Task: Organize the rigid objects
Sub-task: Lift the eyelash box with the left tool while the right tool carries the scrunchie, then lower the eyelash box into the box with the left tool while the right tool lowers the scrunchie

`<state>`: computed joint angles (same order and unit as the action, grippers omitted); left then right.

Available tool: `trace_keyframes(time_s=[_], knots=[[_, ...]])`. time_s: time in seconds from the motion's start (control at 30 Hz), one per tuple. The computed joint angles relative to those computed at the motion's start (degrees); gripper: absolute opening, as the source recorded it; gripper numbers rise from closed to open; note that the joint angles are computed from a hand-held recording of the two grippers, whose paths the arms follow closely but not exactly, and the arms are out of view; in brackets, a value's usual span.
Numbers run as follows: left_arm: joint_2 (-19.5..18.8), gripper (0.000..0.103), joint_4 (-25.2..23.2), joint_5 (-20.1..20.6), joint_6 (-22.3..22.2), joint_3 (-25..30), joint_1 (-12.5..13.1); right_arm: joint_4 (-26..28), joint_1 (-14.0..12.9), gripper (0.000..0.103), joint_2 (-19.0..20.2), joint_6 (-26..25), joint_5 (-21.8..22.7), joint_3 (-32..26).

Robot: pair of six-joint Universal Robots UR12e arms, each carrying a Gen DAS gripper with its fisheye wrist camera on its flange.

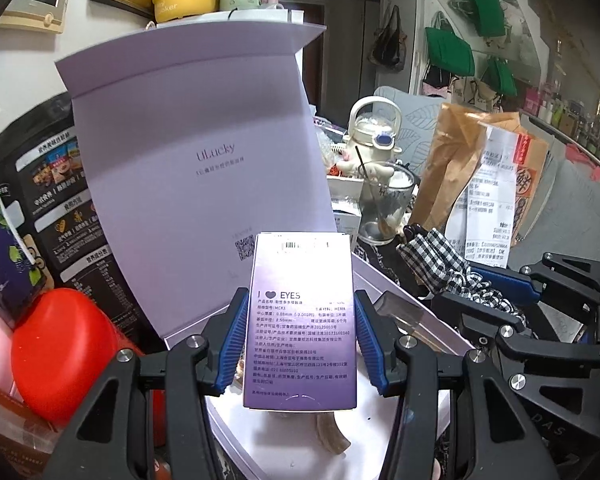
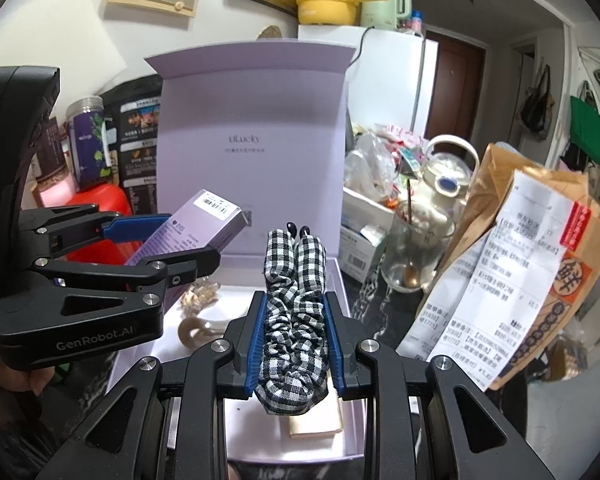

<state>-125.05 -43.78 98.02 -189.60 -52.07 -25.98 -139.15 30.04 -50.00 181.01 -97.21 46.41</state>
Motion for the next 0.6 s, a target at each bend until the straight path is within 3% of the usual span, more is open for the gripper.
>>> trace_keyframes(time_s=[0.47,0.6], knots=[[-2.94,0.05,-6.16,-0.88,-0.13,3.96,0.1,3.5,-0.26,0.027,2.06,1.15,-0.96,-2.09],[-3.61,0.05,-7.93,-0.93,-0.47,4.72,0.27,2.36,-0.46,0.027,2.62,0.55,-0.14,-1.98]])
